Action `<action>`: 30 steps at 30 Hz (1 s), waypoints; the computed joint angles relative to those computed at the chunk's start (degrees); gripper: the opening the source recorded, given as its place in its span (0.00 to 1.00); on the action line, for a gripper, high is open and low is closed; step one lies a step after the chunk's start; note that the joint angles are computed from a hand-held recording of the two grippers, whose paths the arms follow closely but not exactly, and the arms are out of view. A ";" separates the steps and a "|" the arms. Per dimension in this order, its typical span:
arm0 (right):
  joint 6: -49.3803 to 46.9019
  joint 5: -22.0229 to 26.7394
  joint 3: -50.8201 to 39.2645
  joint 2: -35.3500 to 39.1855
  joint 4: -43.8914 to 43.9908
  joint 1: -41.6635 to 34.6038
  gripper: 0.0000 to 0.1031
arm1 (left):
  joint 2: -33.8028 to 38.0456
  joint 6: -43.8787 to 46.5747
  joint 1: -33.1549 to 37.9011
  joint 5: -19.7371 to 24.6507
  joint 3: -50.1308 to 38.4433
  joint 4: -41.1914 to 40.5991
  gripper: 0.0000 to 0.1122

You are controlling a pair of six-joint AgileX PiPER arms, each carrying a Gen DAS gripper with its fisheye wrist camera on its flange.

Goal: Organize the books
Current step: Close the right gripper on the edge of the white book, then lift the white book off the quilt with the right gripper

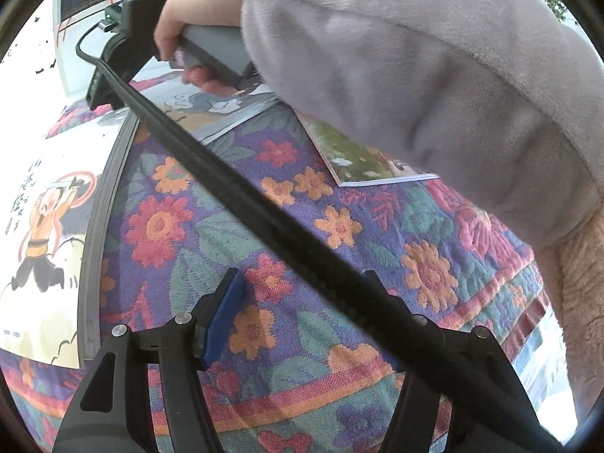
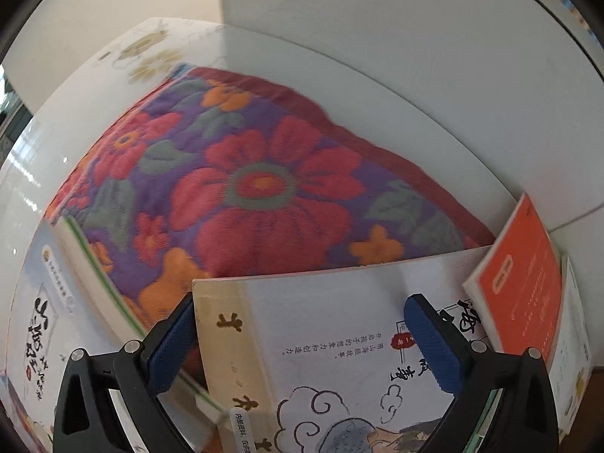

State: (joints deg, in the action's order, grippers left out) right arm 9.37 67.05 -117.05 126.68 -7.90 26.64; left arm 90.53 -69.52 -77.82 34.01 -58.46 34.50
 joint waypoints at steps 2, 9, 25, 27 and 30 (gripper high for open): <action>-0.25 -0.37 2.19 -1.39 0.10 -0.56 1.00 | 0.54 -0.45 -0.22 0.00 -0.21 0.54 0.55; -2.23 -4.53 18.44 -11.78 2.22 -4.15 1.00 | 1.73 -0.98 -0.64 -0.02 -0.73 1.17 0.57; 1.61 -13.37 29.94 -19.50 0.01 -5.02 0.90 | 3.10 -0.36 -1.30 1.00 -2.82 0.63 0.59; 1.07 -14.40 36.60 -24.40 0.41 -4.52 0.90 | 3.44 0.01 -1.92 1.99 -3.64 0.07 0.59; 0.75 -17.23 47.28 -32.50 1.84 -3.42 0.90 | 3.50 1.44 -3.42 2.69 -4.32 -1.76 0.59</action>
